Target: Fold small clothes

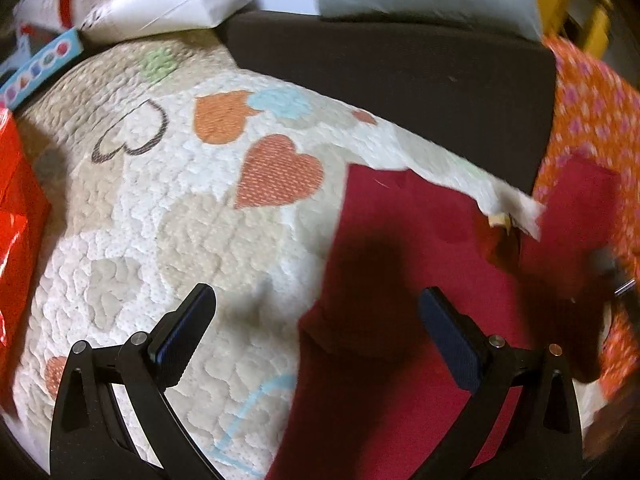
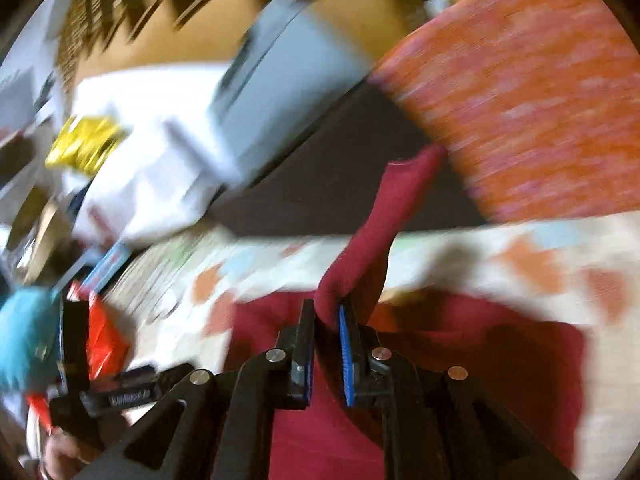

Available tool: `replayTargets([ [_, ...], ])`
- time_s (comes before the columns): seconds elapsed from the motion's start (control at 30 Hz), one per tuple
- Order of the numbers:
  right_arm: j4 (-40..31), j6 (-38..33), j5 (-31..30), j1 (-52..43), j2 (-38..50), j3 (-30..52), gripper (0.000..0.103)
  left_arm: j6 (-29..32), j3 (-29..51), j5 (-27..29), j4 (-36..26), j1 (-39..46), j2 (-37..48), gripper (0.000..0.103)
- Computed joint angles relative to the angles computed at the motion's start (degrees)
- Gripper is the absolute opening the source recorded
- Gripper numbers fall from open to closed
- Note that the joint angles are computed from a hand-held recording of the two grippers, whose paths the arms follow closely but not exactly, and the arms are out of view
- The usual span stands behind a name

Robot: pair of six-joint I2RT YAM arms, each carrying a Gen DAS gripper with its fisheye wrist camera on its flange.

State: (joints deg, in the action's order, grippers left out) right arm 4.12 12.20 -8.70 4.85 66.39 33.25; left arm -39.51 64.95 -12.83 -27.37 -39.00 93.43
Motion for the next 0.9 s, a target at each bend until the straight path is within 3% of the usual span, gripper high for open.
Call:
replayTargets([
  [0.07,-0.8,0.1,-1.0,4.8,12.2,4.6,0.015,-0.7,-0.8,1.4,0.7,1.5,-0.5,0.102],
  [0.13,-1.6,0.4,-3.7,6.1,16.5,5.4,0.016,-1.4,-1.2,2.6,1.1,2.6,-0.7,0.102],
  [0.23,-2.9,-1.6,-2.9,4.5,10.2,0.7,0.020,-2.6,-1.9,4.5,2.2,3.7,-1.1,0.102],
  [0.3,-6.2,-3.0,-3.5,0.6,4.1,-1.4,0.029,-3.4,-2.2,4.6,3.2,3.6,-0.8,0.102],
  [0.4,-10.7,-4.8,-4.4,-3.0,0.1,-1.3,0.032,-3.1,-1.7,3.6,4.3,2.9,0.6,0.102],
  [0.53,-10.1,-7.8,1.9,3.6,2.1,-0.5,0.032,-2.7,0.1,2.2,2.1,2.6,2.5,0.102],
  [0.77,-2.0,-11.0,14.7,16.6,25.3,11.8,0.032,-4.2,-1.8,2.7,0.9,7.1,-0.9,0.102],
  [0.8,-1.9,-11.5,16.6,16.8,28.4,14.0,0.031,-4.6,-2.2,2.9,1.2,7.9,-1.4,0.102],
  [0.87,-1.7,-10.2,17.7,15.7,31.6,16.6,0.007,-5.3,-2.7,3.8,1.7,9.4,-2.0,0.102],
  [0.9,-1.3,-8.1,14.8,14.3,31.1,16.4,0.008,-5.6,-2.8,4.2,1.7,9.9,-2.1,0.102],
])
